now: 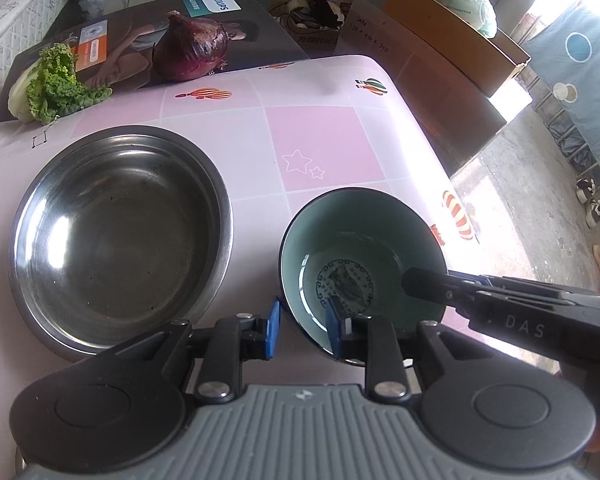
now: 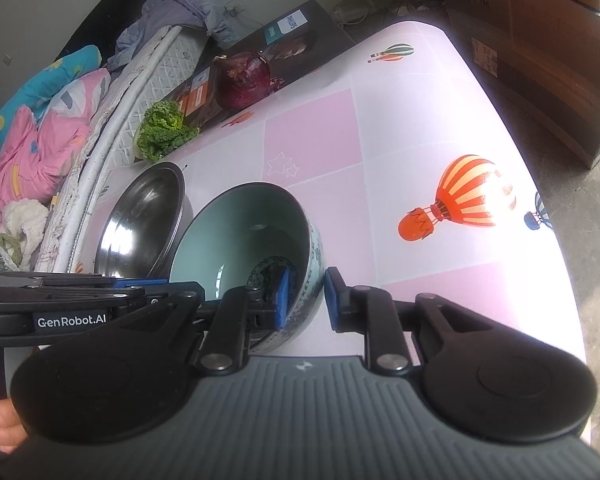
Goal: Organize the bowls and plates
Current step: 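Carry the green bowl with both grippers and lower it into the steel bowls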
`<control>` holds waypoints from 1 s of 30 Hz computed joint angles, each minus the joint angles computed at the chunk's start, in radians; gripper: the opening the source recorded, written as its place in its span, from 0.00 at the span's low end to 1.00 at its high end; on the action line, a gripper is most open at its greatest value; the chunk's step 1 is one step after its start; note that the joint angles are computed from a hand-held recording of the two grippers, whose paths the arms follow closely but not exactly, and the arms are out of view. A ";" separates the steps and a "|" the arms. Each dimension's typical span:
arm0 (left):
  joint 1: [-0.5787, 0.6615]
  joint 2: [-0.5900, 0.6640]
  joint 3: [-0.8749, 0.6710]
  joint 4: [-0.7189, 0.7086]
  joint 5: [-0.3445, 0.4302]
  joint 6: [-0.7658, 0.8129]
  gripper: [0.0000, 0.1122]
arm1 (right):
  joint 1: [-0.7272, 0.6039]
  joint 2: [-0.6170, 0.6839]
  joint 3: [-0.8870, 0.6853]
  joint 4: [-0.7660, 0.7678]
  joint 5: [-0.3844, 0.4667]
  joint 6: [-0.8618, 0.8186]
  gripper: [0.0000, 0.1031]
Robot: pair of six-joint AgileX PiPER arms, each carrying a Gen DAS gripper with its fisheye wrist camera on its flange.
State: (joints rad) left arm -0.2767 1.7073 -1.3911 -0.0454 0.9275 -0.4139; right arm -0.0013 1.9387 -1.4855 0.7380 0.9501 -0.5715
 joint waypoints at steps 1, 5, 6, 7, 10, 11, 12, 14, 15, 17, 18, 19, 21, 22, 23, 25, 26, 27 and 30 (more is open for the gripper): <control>0.005 0.007 -0.005 -0.009 0.005 0.003 0.22 | 0.004 0.006 -0.005 -0.004 -0.001 0.006 0.20; 0.020 0.041 -0.028 -0.035 0.023 0.016 0.22 | 0.018 0.028 -0.024 -0.018 -0.004 0.030 0.21; 0.020 0.047 -0.033 -0.034 0.027 0.016 0.22 | 0.024 0.034 -0.030 -0.024 -0.004 0.040 0.21; 0.020 0.052 -0.037 -0.034 0.029 0.015 0.22 | 0.029 0.039 -0.033 -0.027 -0.006 0.048 0.21; 0.023 0.064 -0.047 -0.035 0.037 0.014 0.21 | 0.036 0.051 -0.039 -0.030 -0.008 0.065 0.22; 0.025 0.065 -0.047 -0.039 0.037 0.016 0.21 | 0.039 0.053 -0.038 -0.031 -0.012 0.070 0.21; 0.027 0.064 -0.047 -0.043 0.038 0.018 0.21 | 0.042 0.054 -0.040 -0.036 -0.015 0.077 0.21; 0.030 0.065 -0.048 -0.050 0.039 0.022 0.21 | 0.050 0.051 -0.040 -0.048 -0.021 0.088 0.20; 0.031 0.065 -0.048 -0.051 0.040 0.024 0.21 | 0.054 0.049 -0.040 -0.055 -0.024 0.095 0.20; 0.030 0.063 -0.046 -0.050 0.038 0.024 0.21 | 0.057 0.049 -0.043 -0.064 -0.026 0.100 0.20; 0.029 0.063 -0.046 -0.050 0.038 0.024 0.21 | 0.059 0.049 -0.043 -0.067 -0.027 0.105 0.20; 0.029 0.062 -0.046 -0.050 0.039 0.023 0.21 | 0.061 0.048 -0.045 -0.071 -0.027 0.113 0.19; 0.028 0.062 -0.047 -0.050 0.041 0.025 0.21 | 0.063 0.049 -0.047 -0.078 -0.030 0.117 0.19; 0.027 0.061 -0.047 -0.050 0.042 0.026 0.21 | 0.064 0.048 -0.047 -0.081 -0.031 0.121 0.19; 0.028 0.060 -0.046 -0.051 0.043 0.027 0.21 | 0.065 0.048 -0.048 -0.083 -0.031 0.123 0.19; 0.029 0.057 -0.042 -0.054 0.042 0.030 0.21 | 0.064 0.047 -0.047 -0.085 -0.032 0.123 0.19; 0.030 0.056 -0.041 -0.056 0.041 0.031 0.21 | 0.064 0.047 -0.047 -0.087 -0.031 0.124 0.19; 0.030 0.055 -0.040 -0.058 0.040 0.032 0.21 | 0.065 0.047 -0.049 -0.090 -0.032 0.128 0.19; 0.031 0.052 -0.038 -0.060 0.040 0.033 0.21 | 0.067 0.047 -0.052 -0.096 -0.032 0.134 0.19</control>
